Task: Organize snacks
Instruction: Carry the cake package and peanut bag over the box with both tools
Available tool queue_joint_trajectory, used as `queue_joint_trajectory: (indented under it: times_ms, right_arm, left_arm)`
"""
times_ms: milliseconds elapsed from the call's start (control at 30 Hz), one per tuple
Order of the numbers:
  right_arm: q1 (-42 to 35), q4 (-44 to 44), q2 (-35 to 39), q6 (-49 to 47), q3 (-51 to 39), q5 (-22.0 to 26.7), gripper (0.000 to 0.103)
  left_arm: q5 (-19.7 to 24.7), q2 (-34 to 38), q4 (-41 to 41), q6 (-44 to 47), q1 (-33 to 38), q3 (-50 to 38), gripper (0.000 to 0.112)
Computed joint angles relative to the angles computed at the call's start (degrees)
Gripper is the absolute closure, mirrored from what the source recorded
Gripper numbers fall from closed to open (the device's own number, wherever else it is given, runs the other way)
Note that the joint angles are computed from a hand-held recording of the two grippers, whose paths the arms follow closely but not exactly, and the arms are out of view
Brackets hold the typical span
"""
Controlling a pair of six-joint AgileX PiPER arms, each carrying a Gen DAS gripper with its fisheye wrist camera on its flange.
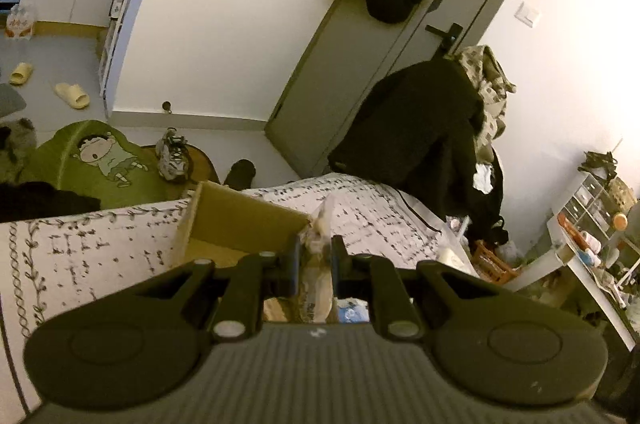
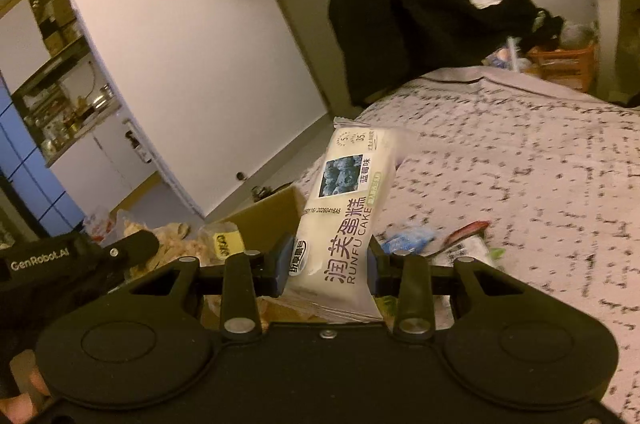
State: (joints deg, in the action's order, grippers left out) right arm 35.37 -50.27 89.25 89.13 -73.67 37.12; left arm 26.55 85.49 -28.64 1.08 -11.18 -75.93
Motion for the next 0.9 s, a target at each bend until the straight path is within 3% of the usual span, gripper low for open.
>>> queue_joint_trajectory:
  times_ms: [367,667,833,900]
  right_arm:
    - [1.26,1.13,6.12,-1.34,-6.78,-1.5,0.067]
    - [0.91,6.51,9.79,-8.27,-10.52,-2.41,0.067]
    - [0.06,8.43,10.69,-10.85,-10.52,-4.79,0.067]
    - [-0.18,9.21,11.33,-11.42,-10.77,-5.57,0.067]
  left_arm:
    - [1.05,3.29,-7.75,9.99,5.48,-1.27,0.099]
    - [3.91,9.62,-8.05,7.71,6.08,-3.96,0.099]
    - [3.84,9.95,-0.13,1.25,5.88,-4.86,0.088]
    - [4.31,9.73,4.08,-2.17,5.95,-5.42,0.071]
